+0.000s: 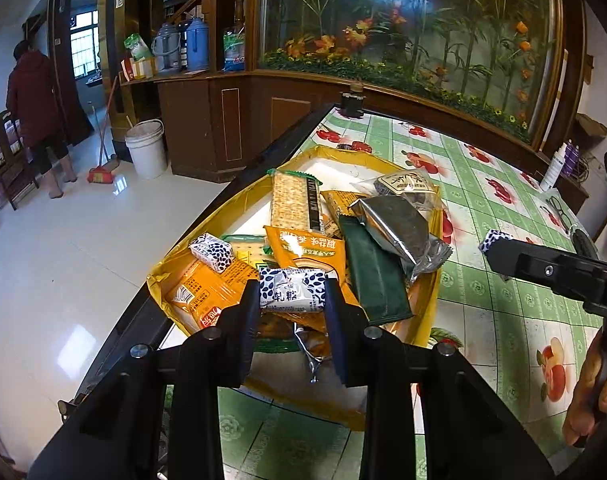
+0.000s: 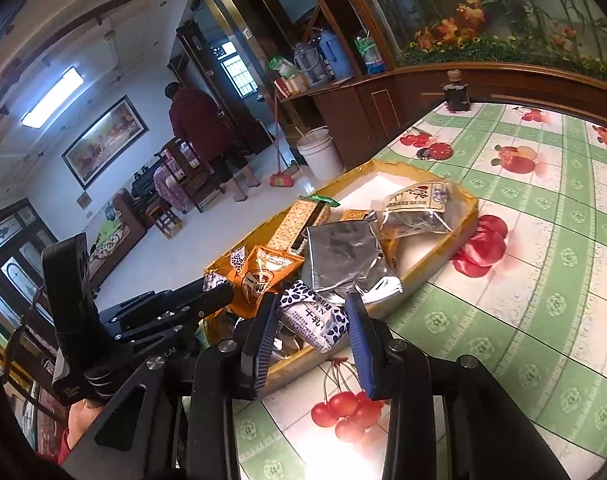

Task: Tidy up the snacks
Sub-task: 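Lower both packets into the box and open both grippers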

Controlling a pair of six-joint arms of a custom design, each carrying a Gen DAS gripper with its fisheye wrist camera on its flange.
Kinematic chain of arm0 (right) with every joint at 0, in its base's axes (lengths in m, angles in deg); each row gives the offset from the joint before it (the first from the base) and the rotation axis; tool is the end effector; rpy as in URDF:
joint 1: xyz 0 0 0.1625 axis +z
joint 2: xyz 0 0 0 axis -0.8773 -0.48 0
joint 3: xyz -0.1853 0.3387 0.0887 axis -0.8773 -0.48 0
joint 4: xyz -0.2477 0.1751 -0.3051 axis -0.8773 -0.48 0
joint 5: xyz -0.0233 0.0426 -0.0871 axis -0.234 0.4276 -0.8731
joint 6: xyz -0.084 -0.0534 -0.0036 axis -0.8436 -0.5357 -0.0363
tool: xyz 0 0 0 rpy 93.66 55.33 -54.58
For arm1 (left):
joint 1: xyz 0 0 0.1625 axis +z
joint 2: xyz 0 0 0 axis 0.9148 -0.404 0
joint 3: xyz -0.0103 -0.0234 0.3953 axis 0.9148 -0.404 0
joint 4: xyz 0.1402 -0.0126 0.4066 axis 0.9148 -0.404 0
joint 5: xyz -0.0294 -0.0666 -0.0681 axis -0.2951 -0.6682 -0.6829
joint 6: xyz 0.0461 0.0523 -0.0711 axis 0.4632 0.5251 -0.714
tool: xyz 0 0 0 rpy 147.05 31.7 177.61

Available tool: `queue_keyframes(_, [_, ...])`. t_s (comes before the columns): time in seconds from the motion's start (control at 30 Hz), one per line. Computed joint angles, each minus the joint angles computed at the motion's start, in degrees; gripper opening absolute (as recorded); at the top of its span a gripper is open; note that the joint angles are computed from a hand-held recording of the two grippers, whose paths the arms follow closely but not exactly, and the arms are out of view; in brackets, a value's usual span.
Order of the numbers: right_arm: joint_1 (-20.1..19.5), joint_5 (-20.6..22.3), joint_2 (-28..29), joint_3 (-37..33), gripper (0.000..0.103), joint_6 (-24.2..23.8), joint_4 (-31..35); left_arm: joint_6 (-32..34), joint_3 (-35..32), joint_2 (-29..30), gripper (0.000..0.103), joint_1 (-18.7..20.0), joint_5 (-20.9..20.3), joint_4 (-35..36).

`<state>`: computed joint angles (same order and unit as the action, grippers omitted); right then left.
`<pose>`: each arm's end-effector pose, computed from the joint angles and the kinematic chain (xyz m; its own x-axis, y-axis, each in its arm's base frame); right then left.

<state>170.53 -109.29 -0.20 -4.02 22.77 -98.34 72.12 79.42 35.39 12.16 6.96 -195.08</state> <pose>0.3565 -0.7390 -0.0335 -0.9363 -0.0935 0.3385 -0.3035 0.7001 -0.6463 0.0061 -0.7917 0.3256 -0.6831 0.4584 -0.5685 0.7006 0.6311 -0.3329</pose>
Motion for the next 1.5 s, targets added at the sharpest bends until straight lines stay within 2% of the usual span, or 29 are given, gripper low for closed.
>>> queue_keyframes(0.4, [-0.64, 0.63, 4.74, -8.89, 0.035, 0.24, 4.87, 0.8, -1.26, 1.34, 0.029, -0.4, 0.11, -0.79])
queue_keyframes(0.87, [-1.01, 0.16, 7.78, -14.59, 0.037, 0.38, 5.01, 2.76, -1.99, 3.09, 0.029, -2.05, 2.76, -5.27])
queue_keyframes(1.37, [-1.76, -0.38, 10.26, -20.36, 0.037, 0.32, 7.42, 2.77, -4.37, 4.99, 0.029, -1.92, 3.93, -4.76])
queue_keyframes(1.5, [-2.1, -1.11, 12.35, -24.73, 0.038, 0.13, 9.51, 1.5, -6.94, 6.55, 0.029, -1.69, 3.79, -2.26])
